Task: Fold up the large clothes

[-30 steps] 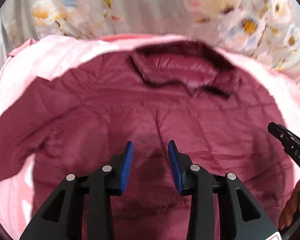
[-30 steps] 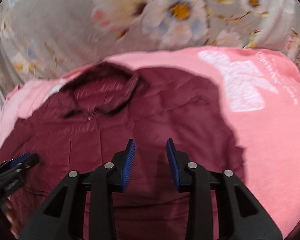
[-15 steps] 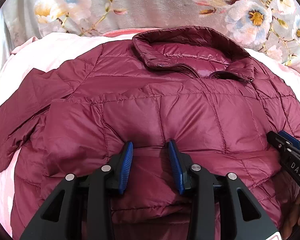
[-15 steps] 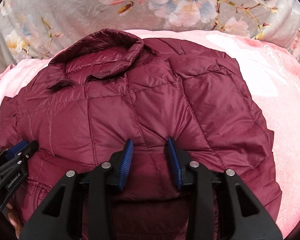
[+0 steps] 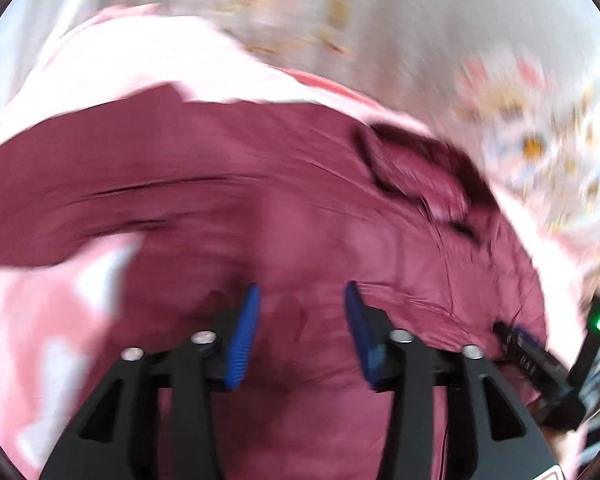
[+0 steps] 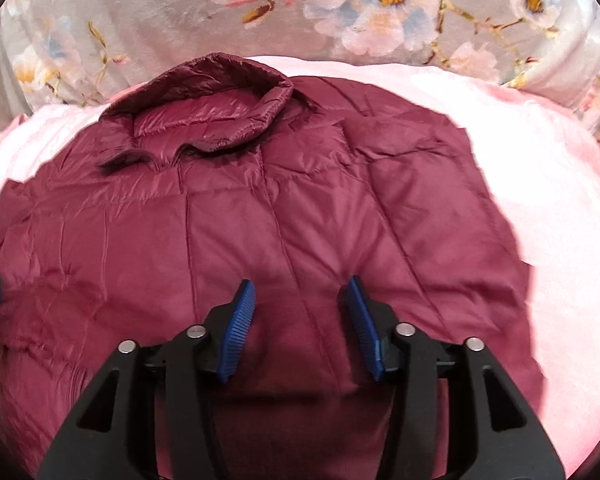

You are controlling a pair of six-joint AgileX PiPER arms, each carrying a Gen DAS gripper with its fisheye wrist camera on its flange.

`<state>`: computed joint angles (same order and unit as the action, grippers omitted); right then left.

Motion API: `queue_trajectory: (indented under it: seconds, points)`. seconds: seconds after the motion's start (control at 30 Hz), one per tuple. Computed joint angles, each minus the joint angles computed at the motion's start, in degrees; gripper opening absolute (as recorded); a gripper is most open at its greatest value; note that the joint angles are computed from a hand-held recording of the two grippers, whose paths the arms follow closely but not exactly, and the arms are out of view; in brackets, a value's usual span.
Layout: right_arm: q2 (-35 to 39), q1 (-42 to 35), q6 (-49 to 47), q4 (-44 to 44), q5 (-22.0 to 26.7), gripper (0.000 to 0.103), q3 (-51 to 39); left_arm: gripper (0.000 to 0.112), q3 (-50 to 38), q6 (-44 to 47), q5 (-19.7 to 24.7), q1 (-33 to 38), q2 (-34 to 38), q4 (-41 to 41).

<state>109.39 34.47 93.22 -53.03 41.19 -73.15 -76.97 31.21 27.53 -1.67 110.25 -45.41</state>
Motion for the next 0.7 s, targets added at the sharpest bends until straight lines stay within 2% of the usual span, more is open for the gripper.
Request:
queue_trajectory:
  seconds: [0.03, 0.1, 0.2, 0.3, 0.43, 0.53, 0.57, 0.6, 0.63, 0.67, 0.7]
  points:
    - [-1.60, 0.86, 2.06, -0.97, -1.51, 0.059, 1.78, 0.059, 0.97, 1.33, 0.80, 3.51, -1.04, -1.68]
    - [-4.59, 3.75, 6.81, -2.90, -3.95, 0.063, 5.31, 0.060, 1.18, -2.34, 1.29, 10.01, -1.82, 1.45]
    - [-5.56, 8.09, 9.73, -3.45, -2.95, 0.063, 6.76, 0.060, -4.42, -12.51, 3.98, 21.14, 1.83, 11.06]
    - [-5.51, 11.05, 12.70, -4.08, -2.25, 0.063, 7.62, 0.060, -11.79, -17.55, 8.11, 29.25, 7.58, 13.48]
    - [-3.23, 12.92, 15.04, -3.48, -2.23, 0.065, 7.49, 0.060, -20.12, -22.67, 11.01, 35.33, 14.58, 13.10]
    - [-1.40, 14.26, 16.93, -4.86, -0.37, 0.065, 6.88, 0.057, -22.45, -20.81, 11.24, 36.44, 16.88, 9.31]
    - [-1.07, 14.44, 16.30, -4.40, 0.24, 0.066, 6.37, 0.051, -23.24, -21.38, 11.11, 35.89, 17.05, 10.18]
    - [-0.73, 14.55, 15.74, -3.98, 0.68, 0.067, 5.94, 0.040, -23.84, -20.88, 11.27, 35.65, 17.26, 10.11]
    - [-0.33, 14.69, 15.26, -3.71, 1.09, 0.068, 5.50, 0.004, -26.56, -20.08, 13.72, 35.01, 18.36, 9.97]
    - [-0.11, 14.76, 14.97, -3.61, 1.32, 0.069, 5.25, 0.000, -29.11, -19.92, 15.94, 34.60, 19.48, 10.08]
    - [0.17, 14.84, 14.52, -3.37, 1.61, 0.069, 4.87, 0.000, -29.45, -20.42, 15.86, 33.30, 18.64, 10.96]
